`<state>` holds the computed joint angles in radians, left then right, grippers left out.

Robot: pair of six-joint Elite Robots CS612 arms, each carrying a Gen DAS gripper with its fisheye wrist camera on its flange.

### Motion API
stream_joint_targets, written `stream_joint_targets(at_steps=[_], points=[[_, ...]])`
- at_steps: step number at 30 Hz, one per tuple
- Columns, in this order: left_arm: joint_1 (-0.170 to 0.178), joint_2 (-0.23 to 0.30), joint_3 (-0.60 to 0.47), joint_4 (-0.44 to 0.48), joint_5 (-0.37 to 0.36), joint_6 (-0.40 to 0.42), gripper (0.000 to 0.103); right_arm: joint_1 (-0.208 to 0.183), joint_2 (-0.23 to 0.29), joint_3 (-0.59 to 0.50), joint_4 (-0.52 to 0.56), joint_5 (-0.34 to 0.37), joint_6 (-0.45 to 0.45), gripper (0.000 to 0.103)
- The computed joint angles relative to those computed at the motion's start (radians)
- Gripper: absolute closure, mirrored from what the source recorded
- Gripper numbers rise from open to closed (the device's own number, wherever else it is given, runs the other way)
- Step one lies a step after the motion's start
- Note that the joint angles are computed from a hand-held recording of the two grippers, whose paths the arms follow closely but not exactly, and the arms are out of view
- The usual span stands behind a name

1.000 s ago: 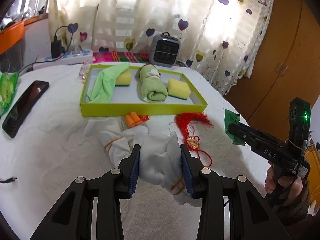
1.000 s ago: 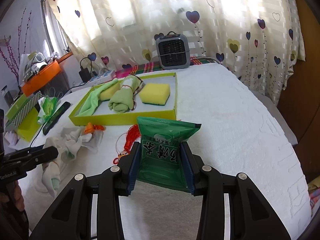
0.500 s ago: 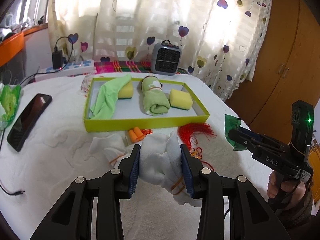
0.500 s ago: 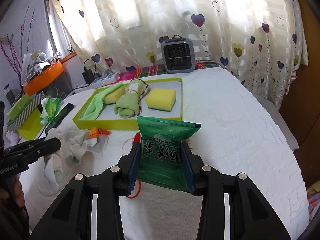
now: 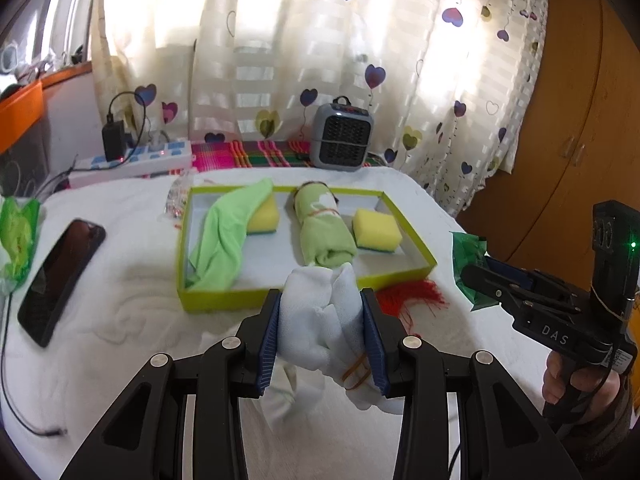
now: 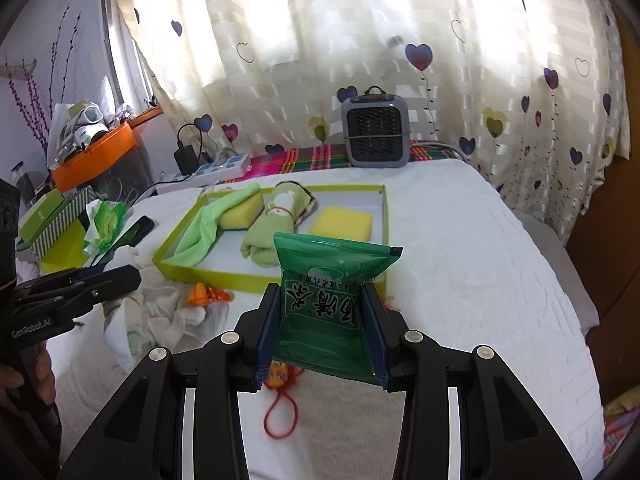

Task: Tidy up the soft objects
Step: 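Lift and carry the socks and packet over the green box with both grippers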

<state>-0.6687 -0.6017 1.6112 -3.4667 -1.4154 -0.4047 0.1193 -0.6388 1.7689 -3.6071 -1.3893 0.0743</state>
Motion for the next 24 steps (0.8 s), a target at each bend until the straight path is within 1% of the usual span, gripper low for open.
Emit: stream_joint_targets(at_steps=[10, 13, 16, 20, 24], points=[[0.029, 0.029, -0.084, 0.051, -0.003, 0.002, 0.066, 0.003, 0.016, -0.067, 0.061, -0.003, -0.013, 0.062], [0.039, 0.041, -0.116, 0.074, -0.012, 0.002, 0.066, 0.006, 0.023, -0.094, 0.084, -0.014, -0.023, 0.062], [0.044, 0.053, -0.146, 0.103, 0.0, 0.005, 0.066, 0.008, 0.031, -0.123, 0.108, -0.02, -0.035, 0.062], [0.053, 0.07, -0.183, 0.136, -0.012, -0.002, 0.066, 0.006, 0.042, -0.154, 0.136, -0.024, -0.033, 0.062], [0.057, 0.087, -0.221, 0.183, -0.008, 0.01, 0.066, 0.005, 0.054, -0.19, 0.173, -0.01, -0.026, 0.062]])
